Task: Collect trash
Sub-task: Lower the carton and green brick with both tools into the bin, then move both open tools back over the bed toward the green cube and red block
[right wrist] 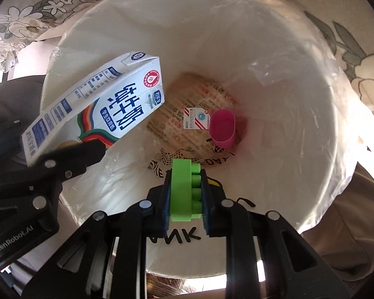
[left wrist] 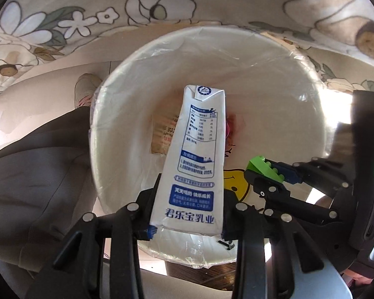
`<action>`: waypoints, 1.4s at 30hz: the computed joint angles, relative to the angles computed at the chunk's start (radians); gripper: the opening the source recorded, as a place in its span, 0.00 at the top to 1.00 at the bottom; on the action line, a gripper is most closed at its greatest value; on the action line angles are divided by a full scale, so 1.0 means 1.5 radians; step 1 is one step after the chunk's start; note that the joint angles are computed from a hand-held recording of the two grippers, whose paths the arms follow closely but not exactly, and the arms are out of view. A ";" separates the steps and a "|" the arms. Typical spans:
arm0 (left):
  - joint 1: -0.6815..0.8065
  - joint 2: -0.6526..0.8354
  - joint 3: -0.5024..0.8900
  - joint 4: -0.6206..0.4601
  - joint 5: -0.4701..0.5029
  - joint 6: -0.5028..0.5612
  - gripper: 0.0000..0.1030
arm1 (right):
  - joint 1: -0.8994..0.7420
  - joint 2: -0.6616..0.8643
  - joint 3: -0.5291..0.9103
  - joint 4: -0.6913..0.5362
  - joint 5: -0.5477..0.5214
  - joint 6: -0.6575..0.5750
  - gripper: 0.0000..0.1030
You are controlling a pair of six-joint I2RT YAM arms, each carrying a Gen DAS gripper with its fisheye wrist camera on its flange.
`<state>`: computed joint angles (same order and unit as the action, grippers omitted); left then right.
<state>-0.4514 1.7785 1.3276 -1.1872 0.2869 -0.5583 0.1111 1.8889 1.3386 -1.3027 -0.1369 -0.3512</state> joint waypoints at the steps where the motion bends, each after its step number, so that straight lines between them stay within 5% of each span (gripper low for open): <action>1: -0.003 0.004 -0.001 0.003 0.001 -0.004 0.63 | 0.002 0.001 -0.003 0.002 0.000 0.001 0.79; 12: 0.021 0.054 0.005 0.026 0.022 0.019 0.63 | 0.010 0.022 -0.006 0.011 0.012 0.030 0.78; 16: 0.025 0.050 0.005 0.027 0.020 0.012 0.49 | 0.008 0.031 -0.002 0.005 0.018 0.039 0.50; 35: 0.019 -0.023 0.032 -0.033 -0.025 0.028 0.46 | 0.005 -0.060 -0.010 -0.020 0.001 -0.011 0.50; 42: 0.014 -0.102 0.105 -0.125 -0.072 0.056 0.46 | -0.025 -0.120 0.095 -0.152 -0.028 -0.089 0.50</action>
<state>-0.4307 1.6256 1.4856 -1.3753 0.1789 -0.4737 0.0735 1.7084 1.4815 -1.5312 -0.1795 -0.4846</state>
